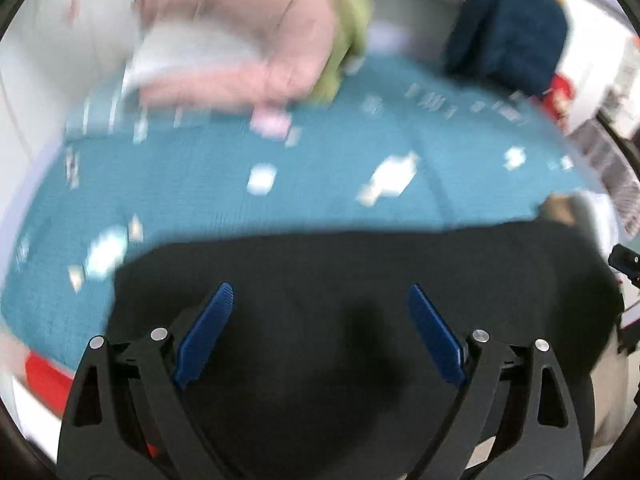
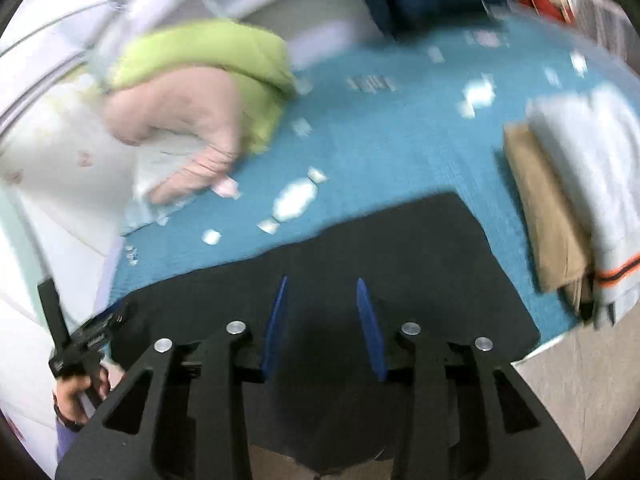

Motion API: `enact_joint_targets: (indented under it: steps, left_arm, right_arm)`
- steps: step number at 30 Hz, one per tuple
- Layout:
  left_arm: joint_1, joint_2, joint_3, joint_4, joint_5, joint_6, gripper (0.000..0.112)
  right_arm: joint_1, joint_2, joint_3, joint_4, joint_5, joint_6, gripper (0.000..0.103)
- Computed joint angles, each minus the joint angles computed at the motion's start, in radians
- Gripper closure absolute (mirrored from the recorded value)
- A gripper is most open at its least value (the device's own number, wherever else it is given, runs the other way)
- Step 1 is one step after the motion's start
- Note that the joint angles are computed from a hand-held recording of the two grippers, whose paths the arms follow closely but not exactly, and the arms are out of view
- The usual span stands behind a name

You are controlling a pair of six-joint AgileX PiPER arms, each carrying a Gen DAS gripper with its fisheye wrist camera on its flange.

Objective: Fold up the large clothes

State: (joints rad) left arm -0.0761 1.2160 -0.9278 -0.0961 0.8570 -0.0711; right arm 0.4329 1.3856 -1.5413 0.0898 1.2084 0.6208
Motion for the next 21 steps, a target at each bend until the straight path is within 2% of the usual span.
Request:
enact_joint_targets:
  steps: [2,4,7,10,11,12,14,17,19,20,21]
  left_arm:
    - [0.113,-0.012,0.075,-0.138,-0.009,0.134,0.023]
    - [0.196,-0.05,0.172,-0.197,0.003,0.227,0.023]
    - [0.315,-0.101,0.327,-0.271,0.019,0.334,0.023]
    - [0.4,-0.129,0.441,-0.315,-0.001,0.404,0.023]
    - [0.421,-0.131,0.456,-0.329,-0.003,0.42,0.022]
    - [0.428,-0.13,0.466,-0.336,-0.009,0.424,0.021]
    - [0.415,-0.101,0.468,-0.339,-0.031,0.419,0.019]
    - [0.383,-0.058,0.451,-0.32,-0.062,0.391,0.017]
    - [0.373,-0.067,0.421,-0.296,-0.022,0.35,0.017]
    - [0.396,-0.086,0.406,-0.314,0.011,0.376,0.017]
    - [0.454,-0.126,0.391,-0.36,0.071,0.443,0.017]
  right_arm:
    - [-0.071,0.002,0.091,0.033,0.009,-0.042,0.069]
    - [-0.151,-0.047,0.218,0.137,0.0,-0.122,0.071]
    - [-0.219,-0.152,0.416,0.216,-0.007,-0.185,0.092]
    - [-0.243,-0.217,0.575,0.272,0.003,-0.167,0.099]
    - [-0.257,-0.232,0.641,0.295,-0.014,-0.162,0.103]
    - [-0.266,-0.243,0.675,0.312,-0.03,-0.168,0.103]
    - [-0.225,-0.222,0.685,0.28,-0.084,-0.135,0.103]
    - [-0.171,-0.153,0.653,0.247,-0.111,-0.073,0.103]
    - [-0.117,-0.127,0.59,0.19,-0.064,-0.007,0.099]
    - [-0.067,-0.13,0.538,0.14,-0.029,0.022,0.098]
    - [-0.026,-0.129,0.499,0.102,-0.008,0.055,0.092]
